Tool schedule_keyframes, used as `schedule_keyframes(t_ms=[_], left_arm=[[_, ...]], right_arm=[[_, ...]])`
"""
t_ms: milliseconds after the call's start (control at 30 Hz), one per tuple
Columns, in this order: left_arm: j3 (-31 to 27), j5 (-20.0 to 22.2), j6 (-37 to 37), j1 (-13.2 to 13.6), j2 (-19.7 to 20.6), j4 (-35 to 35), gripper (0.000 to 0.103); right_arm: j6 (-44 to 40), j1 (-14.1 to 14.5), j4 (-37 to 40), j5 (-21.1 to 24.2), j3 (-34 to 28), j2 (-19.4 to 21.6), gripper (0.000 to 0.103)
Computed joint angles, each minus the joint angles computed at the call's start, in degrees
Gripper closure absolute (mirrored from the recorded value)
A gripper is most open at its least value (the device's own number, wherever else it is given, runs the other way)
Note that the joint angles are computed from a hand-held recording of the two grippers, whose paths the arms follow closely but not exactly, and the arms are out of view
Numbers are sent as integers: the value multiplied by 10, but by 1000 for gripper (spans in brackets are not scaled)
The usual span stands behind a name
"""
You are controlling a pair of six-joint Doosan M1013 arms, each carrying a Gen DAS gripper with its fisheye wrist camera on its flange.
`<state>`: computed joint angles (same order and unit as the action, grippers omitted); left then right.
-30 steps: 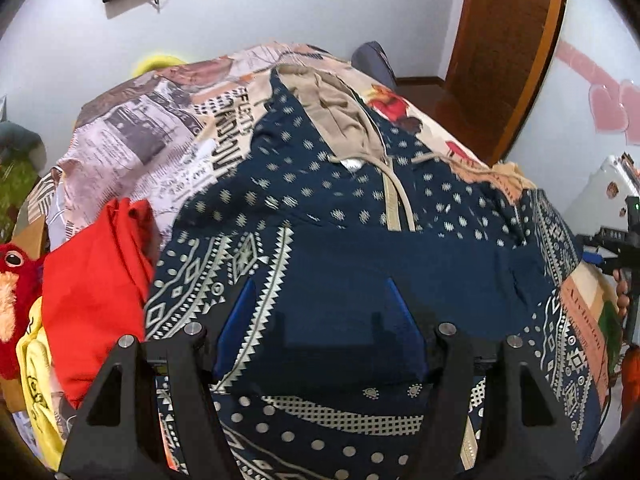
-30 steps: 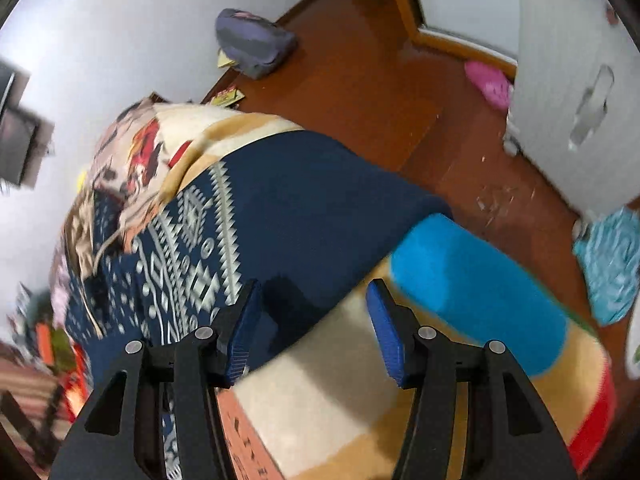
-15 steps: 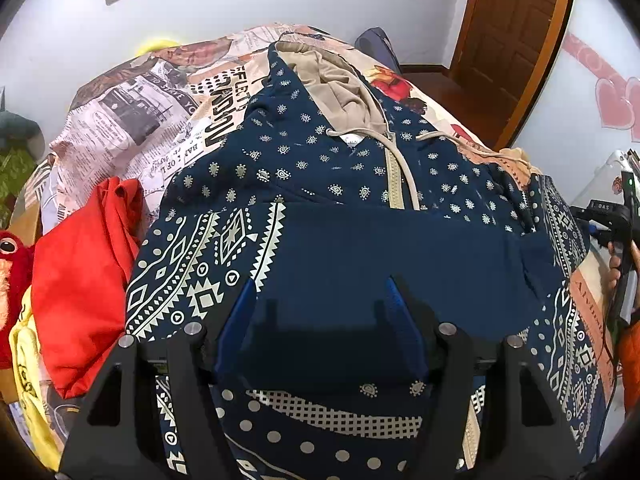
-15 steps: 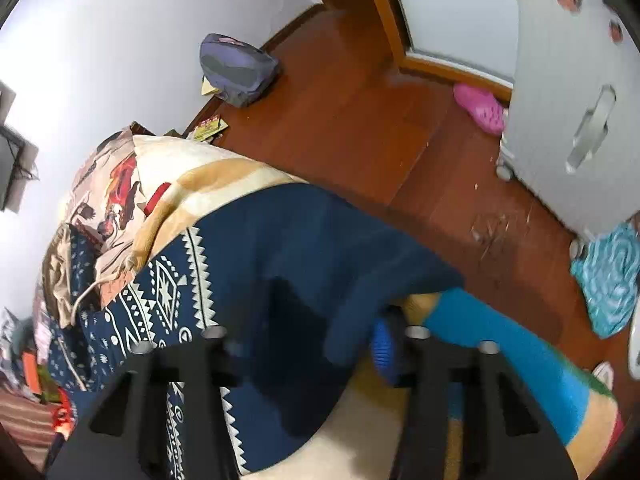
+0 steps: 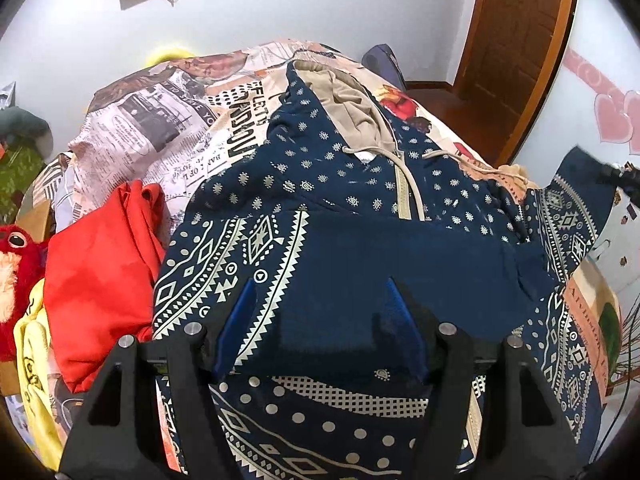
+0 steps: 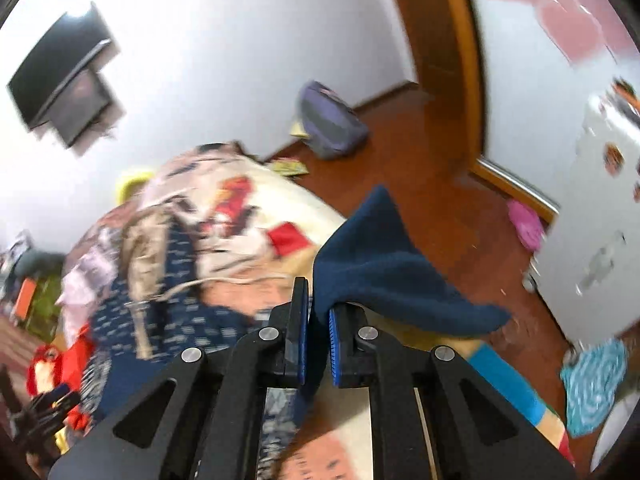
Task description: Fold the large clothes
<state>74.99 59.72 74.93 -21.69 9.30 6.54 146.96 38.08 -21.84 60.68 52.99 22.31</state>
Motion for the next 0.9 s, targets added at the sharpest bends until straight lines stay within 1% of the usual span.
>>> schedule_keyframes(t_ms=[67, 167, 200, 267, 400, 533, 633, 733, 767, 800, 867, 900], left_arm=[[3, -4, 0, 0, -3, 1, 37], [7, -7, 4, 1, -8, -2, 37], [9, -8, 5, 2, -9, -4, 37], [12, -10, 7, 3, -12, -7, 37], [17, -12, 9, 6, -15, -16, 37], [21, -11, 12, 8, -18, -22, 37], [25, -8, 15, 6, -19, -18, 37], [29, -6, 20, 4, -21, -14, 37], [30, -5, 22, 3, -21, -14, 37], [30, -3, 23, 2, -21, -14, 37], [31, -1, 25, 1, -20, -14, 37], [31, -1, 25, 1, -20, -15, 37]], right_arm=[[-34, 12, 2, -13, -19, 7, 95], [-86, 26, 17, -16, -53, 24, 95], [-109, 29, 34, -15, -67, 33, 95], [-148, 36, 63, 1, -97, 53, 95], [-202, 43, 124, 47, -147, 94, 95], [-222, 47, 172, 103, -185, 129, 94], [-230, 44, 216, 153, -211, 156, 93], [-230, 44, 243, 217, -253, 184, 92], [-229, 45, 249, 231, -263, 189, 90], [-229, 45, 256, 240, -266, 190, 86], [-230, 45, 263, 244, -265, 186, 79], [-229, 46, 263, 240, -260, 182, 72]])
